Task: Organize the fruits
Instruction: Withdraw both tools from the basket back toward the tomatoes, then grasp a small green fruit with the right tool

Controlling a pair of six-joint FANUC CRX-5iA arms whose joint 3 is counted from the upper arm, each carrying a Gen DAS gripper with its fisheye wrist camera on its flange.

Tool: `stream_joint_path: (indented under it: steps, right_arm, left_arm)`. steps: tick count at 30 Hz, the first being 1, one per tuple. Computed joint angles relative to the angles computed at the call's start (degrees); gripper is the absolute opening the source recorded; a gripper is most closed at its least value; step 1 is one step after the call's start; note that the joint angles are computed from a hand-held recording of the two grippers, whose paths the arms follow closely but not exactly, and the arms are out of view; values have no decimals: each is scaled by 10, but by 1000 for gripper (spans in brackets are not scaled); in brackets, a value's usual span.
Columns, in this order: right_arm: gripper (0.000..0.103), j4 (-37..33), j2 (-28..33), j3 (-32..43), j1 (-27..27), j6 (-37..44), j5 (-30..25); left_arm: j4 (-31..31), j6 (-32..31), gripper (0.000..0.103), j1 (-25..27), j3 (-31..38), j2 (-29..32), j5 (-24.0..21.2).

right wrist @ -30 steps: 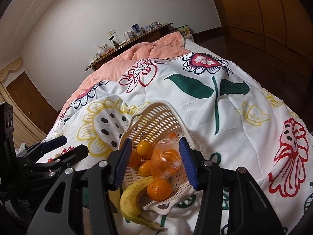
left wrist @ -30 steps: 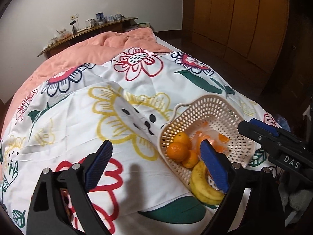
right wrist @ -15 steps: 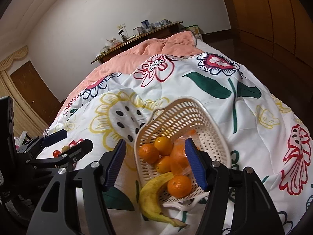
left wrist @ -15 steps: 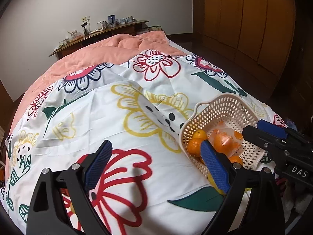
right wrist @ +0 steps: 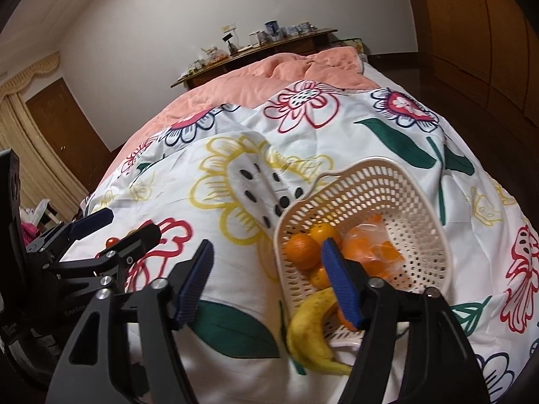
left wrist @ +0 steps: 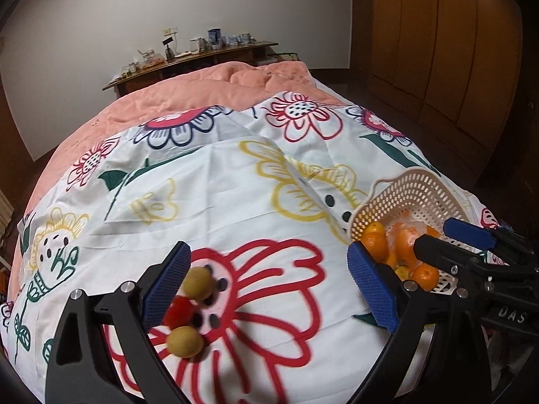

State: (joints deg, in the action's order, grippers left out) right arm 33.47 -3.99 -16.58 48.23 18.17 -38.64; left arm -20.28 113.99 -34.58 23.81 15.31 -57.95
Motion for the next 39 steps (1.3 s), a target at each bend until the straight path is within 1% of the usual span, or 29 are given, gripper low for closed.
stream_joint_path:
  steps: [3,8,12,14,19,26,28,30,34,35,39]
  right_arm:
    - [69,-10,15,21,9,21,-10]
    - [69,-48,40,60,20,67,-27]
    - [69,-49,50,76,29,81,-43]
    - [69,-62,56,88,29,98,-49]
    - [69,-108,81,133,32,163,-68]
    - [69,-154,128,204,38,253,-94]
    - [66,-176,145,231,35,279,-106]
    - [56,-203,164,264,33,313,-123]
    - [50,-249,199,319,26,359,-150]
    - [47,-255,205,328,26,365,-153]
    - [40,-287,233,372,20,394,-168]
  left_arm:
    - [-6,10,95,6,-16,-14,3]
    - [-6,29,95,28,-60,-54,22]
    - [-12,50,96,49,-94,-86,28]
    - [-14,58,96,58,-106,-97,28]
    - [-17,78,96,82,-135,-124,28]
    - [-9,96,96,112,-166,-150,34]
    - [-5,96,96,119,-176,-156,38]
    - [-2,95,96,123,-181,-159,40]
    - [9,92,96,135,-195,-166,46]
    - [11,91,96,137,-198,-167,47]
    - [22,90,96,148,-209,-172,54]
